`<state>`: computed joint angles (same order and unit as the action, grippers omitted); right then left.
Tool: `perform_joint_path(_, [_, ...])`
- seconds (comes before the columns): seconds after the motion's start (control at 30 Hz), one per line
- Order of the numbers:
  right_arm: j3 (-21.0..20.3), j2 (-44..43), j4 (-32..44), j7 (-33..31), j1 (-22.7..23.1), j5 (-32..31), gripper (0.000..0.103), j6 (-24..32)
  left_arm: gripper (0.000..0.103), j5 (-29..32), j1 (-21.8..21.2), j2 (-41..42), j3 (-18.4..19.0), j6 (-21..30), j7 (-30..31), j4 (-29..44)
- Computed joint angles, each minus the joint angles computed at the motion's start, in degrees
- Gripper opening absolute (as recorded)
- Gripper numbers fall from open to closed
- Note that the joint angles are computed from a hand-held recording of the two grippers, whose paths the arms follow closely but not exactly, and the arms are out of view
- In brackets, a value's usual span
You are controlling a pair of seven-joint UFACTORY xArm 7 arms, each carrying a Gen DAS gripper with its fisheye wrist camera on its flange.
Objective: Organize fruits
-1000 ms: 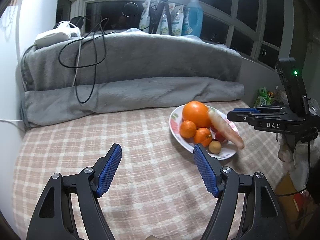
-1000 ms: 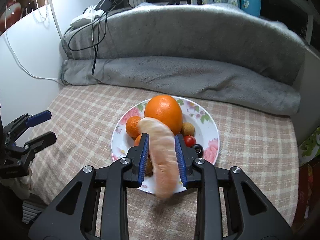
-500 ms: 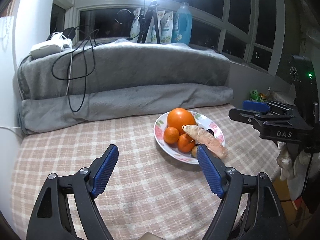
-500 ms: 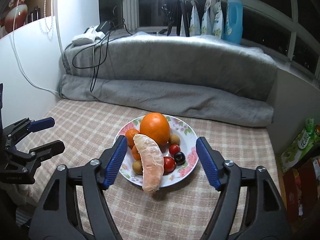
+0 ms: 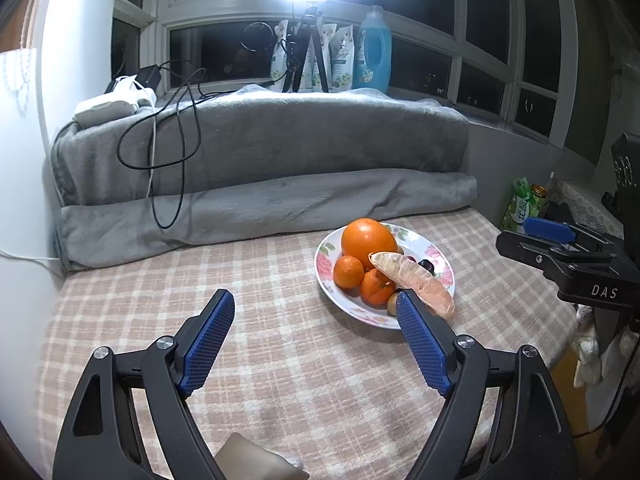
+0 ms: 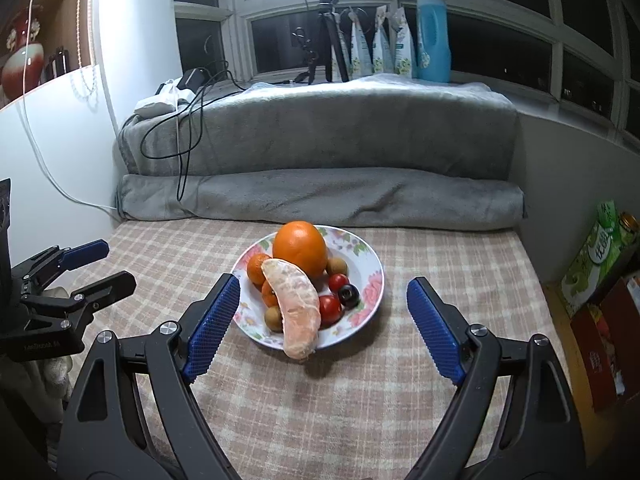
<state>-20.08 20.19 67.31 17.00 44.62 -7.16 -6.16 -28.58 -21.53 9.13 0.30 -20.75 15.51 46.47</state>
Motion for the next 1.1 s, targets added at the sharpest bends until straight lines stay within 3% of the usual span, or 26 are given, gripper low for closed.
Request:
perform_joint_path(0.1, [-1.68,-0.24,-1.09,0.58,1.28,0.76,0.098,-1.06,0.084,-1.03,-0.75,0.16,0.27,0.15,0.66,0.24])
perform_joint_path(0.33, [-1.83,-0.23,-1.33,-1.17,1.64,2.77,0.098,-0.63,0.084,-3.19,-2.83,0.53,1.64,1.66,2.60,1.07])
perform_joint_path(0.6, [0.68,0.35,-0.69,-0.39,-0.92,1.79,0.098,0.27,0.086,-12.52,-9.34,1.60,6.50,2.42,10.33,3.03])
perform_joint_path(1.1, [3.48,1.63,0.99,1.00,-4.23,-0.37,0.098,1.49,0.087,-16.58,-10.34,2.59,7.15,2.31,14.12,4.50])
